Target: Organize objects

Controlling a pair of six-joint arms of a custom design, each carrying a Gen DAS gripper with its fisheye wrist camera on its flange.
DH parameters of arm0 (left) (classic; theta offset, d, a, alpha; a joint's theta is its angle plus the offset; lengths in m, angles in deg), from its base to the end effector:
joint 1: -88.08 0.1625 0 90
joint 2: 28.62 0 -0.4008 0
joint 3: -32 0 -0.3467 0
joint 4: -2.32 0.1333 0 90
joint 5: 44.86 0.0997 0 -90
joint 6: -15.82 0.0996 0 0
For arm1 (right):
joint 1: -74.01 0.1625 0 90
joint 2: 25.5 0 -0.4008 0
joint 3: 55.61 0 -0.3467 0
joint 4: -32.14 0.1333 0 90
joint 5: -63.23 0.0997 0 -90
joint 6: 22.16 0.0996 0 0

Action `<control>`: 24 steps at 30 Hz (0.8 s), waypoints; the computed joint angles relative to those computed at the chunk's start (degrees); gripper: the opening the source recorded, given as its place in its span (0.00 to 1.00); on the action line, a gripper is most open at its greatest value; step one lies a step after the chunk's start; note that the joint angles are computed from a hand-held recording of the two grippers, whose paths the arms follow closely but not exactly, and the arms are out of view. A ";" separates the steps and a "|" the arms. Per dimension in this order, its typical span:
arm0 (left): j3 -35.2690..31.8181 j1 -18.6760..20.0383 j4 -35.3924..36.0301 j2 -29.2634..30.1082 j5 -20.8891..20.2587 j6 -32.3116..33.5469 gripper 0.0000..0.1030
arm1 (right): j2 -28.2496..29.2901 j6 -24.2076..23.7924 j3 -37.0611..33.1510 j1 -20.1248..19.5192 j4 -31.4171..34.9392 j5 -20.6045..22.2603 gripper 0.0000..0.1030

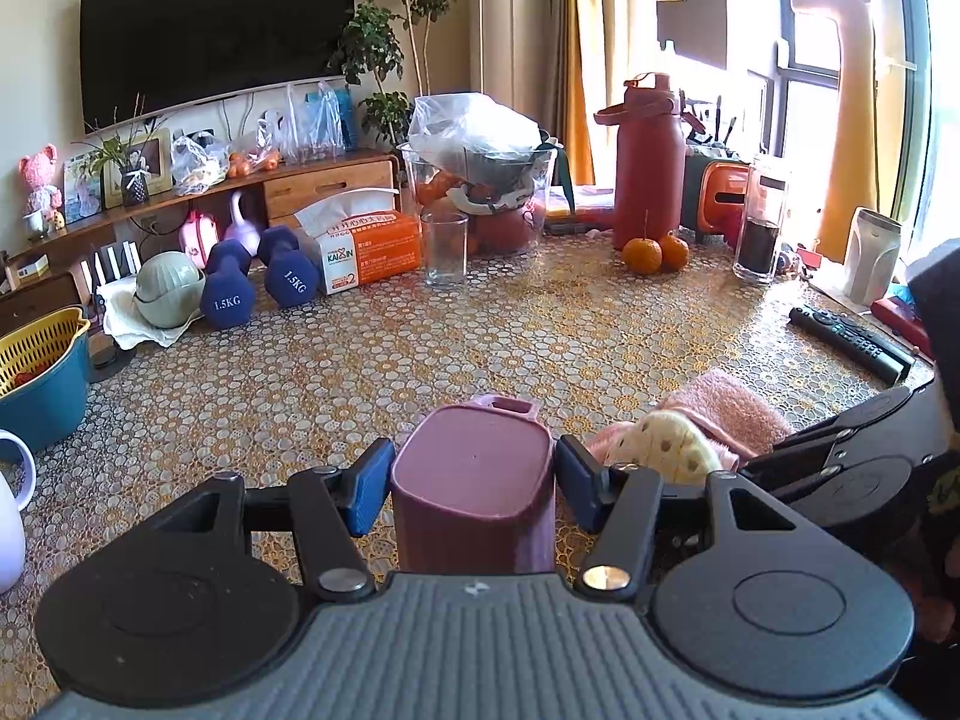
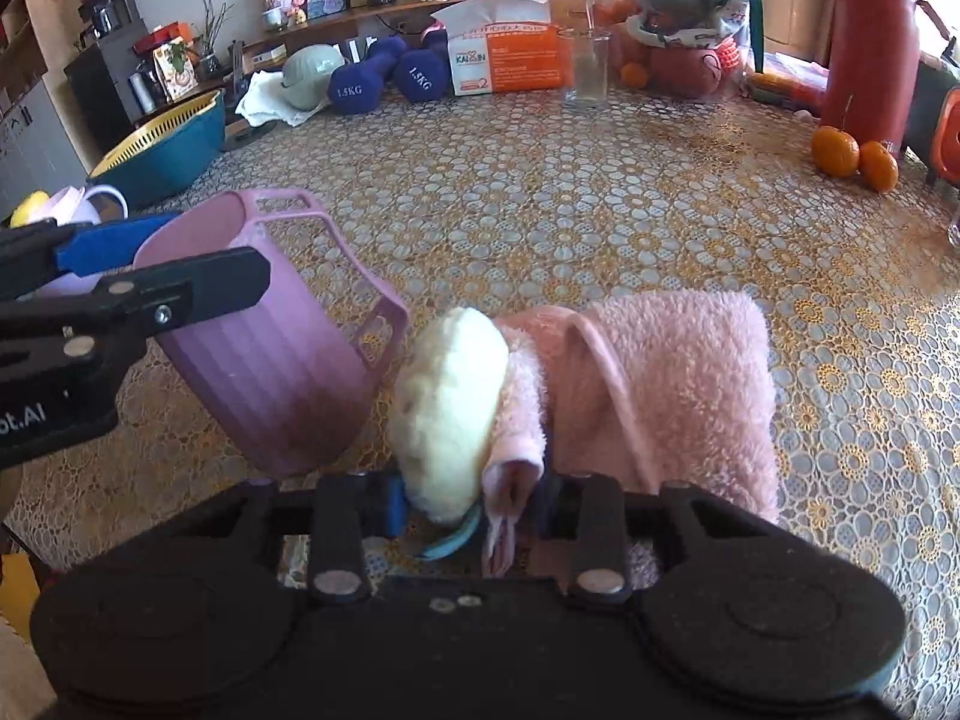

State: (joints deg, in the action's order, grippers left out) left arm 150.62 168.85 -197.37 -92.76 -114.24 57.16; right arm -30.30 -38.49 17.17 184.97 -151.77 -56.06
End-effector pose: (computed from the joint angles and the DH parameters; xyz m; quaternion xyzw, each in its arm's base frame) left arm 0.0844 -0.5301 0.2697 0.2974 0.8237 -0.3942 0.2785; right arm 0.3140 -0.5833 -0.1599 0.2477 -0.9115 0.2268 0.2374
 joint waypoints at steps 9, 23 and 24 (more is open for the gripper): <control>-2.16 0.14 7.63 -3.60 -1.20 -6.80 0.56 | -8.45 -1.41 11.91 -2.28 -8.30 16.81 0.30; -5.72 0.36 8.26 -2.06 2.43 -7.50 0.32 | -4.77 -5.74 5.32 0.75 -1.33 15.21 0.30; -5.49 0.21 8.09 -2.04 2.50 -7.04 0.32 | -4.58 -5.73 4.89 0.76 -0.87 15.09 0.30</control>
State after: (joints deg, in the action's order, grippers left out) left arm 145.13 169.06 -189.27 -94.80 -111.74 50.12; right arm -34.89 -44.22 22.06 185.73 -152.63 -40.97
